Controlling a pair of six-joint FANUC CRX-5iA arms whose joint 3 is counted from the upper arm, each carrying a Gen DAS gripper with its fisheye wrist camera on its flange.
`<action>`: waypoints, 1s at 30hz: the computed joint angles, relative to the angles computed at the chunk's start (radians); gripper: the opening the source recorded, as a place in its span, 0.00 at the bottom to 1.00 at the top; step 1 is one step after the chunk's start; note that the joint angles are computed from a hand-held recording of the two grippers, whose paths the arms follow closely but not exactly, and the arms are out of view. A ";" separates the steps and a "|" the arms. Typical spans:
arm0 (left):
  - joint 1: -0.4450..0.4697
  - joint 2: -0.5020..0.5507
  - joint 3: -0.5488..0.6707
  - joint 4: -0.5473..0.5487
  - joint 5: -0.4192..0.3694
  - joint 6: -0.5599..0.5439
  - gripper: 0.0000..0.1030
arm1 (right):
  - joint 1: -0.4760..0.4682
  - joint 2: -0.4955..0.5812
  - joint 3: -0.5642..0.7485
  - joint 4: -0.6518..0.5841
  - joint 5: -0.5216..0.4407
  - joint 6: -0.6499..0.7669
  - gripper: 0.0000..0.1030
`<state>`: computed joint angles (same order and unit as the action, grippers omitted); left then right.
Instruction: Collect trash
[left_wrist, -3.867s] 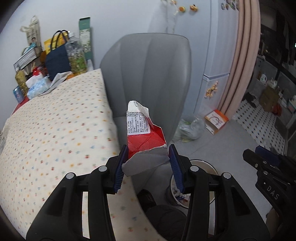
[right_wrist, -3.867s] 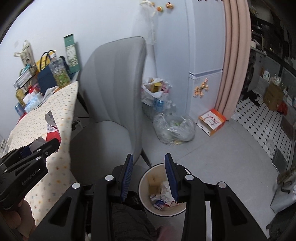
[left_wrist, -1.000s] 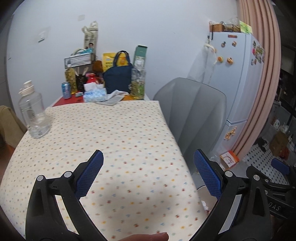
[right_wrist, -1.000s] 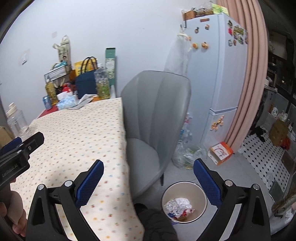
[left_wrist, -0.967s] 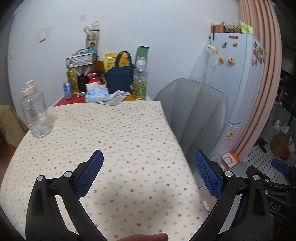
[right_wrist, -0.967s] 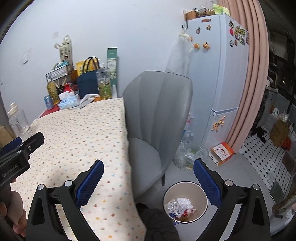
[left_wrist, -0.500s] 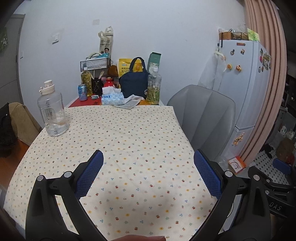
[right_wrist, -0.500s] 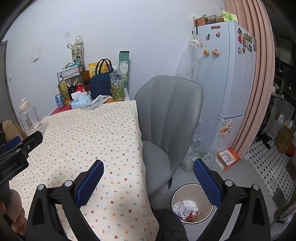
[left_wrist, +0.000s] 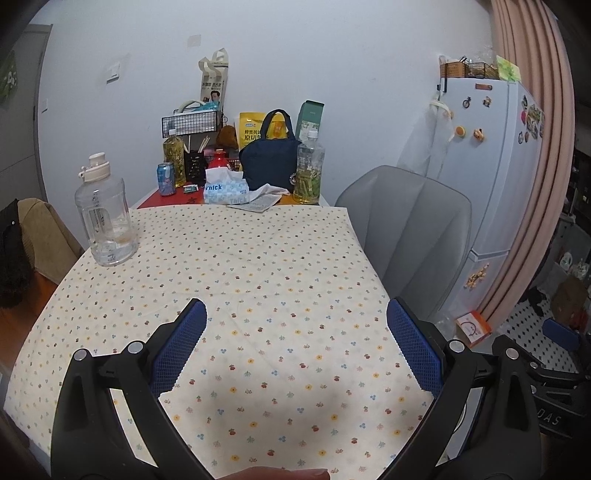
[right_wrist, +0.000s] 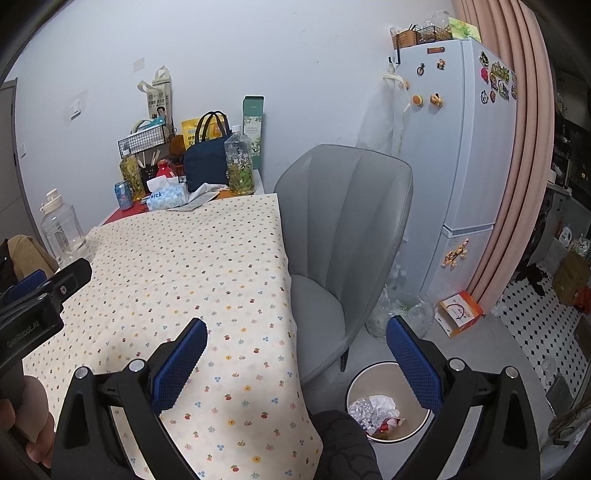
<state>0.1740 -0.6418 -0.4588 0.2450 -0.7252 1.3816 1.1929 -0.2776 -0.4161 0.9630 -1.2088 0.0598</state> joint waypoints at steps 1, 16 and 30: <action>-0.001 0.000 0.001 -0.002 -0.001 0.001 0.94 | 0.000 0.001 0.000 0.000 0.000 0.001 0.92; -0.019 0.004 0.008 -0.014 0.000 0.022 0.94 | 0.007 -0.006 -0.009 0.013 -0.011 -0.010 0.92; -0.025 0.013 0.010 -0.032 -0.005 0.040 0.94 | 0.001 0.000 -0.008 0.000 -0.006 -0.002 0.92</action>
